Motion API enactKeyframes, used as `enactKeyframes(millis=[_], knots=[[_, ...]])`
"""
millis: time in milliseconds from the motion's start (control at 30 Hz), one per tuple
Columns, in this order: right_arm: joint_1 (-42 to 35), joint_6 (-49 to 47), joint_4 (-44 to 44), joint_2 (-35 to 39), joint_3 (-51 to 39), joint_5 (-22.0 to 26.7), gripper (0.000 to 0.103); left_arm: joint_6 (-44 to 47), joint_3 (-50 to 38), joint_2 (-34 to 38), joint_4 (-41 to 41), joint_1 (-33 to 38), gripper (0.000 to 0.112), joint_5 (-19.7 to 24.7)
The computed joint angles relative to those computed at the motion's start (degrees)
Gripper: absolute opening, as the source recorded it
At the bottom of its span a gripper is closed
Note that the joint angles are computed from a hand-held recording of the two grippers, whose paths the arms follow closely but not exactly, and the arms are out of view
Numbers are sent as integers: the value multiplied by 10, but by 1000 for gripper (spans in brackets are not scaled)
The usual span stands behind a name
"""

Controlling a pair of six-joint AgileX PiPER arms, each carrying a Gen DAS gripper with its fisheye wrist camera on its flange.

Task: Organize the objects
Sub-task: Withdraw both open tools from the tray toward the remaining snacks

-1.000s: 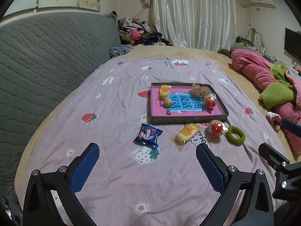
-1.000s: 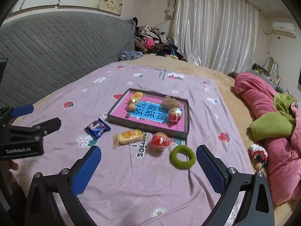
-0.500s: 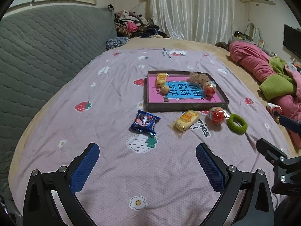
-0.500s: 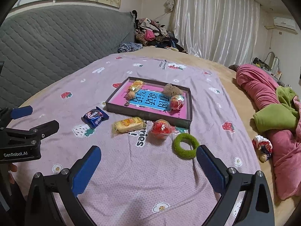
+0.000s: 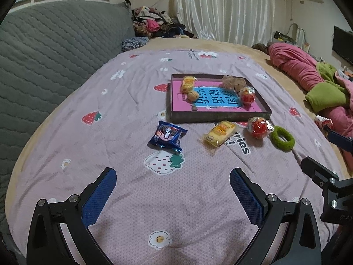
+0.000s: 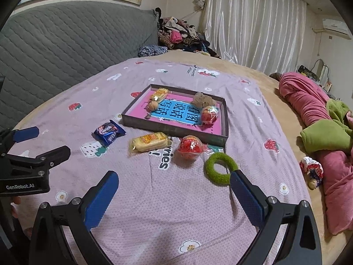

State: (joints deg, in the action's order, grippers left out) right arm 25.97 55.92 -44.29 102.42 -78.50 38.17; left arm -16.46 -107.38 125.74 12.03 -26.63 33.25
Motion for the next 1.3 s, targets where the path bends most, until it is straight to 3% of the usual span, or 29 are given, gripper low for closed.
enactKeyframes(millis=[433, 1300], knots=[[-21, -17, 16, 41, -19, -4, 102, 28, -75, 64, -28, 11, 103, 31], [-65, -77, 70, 114, -77, -22, 102, 64, -309, 216, -61, 19, 102, 157]])
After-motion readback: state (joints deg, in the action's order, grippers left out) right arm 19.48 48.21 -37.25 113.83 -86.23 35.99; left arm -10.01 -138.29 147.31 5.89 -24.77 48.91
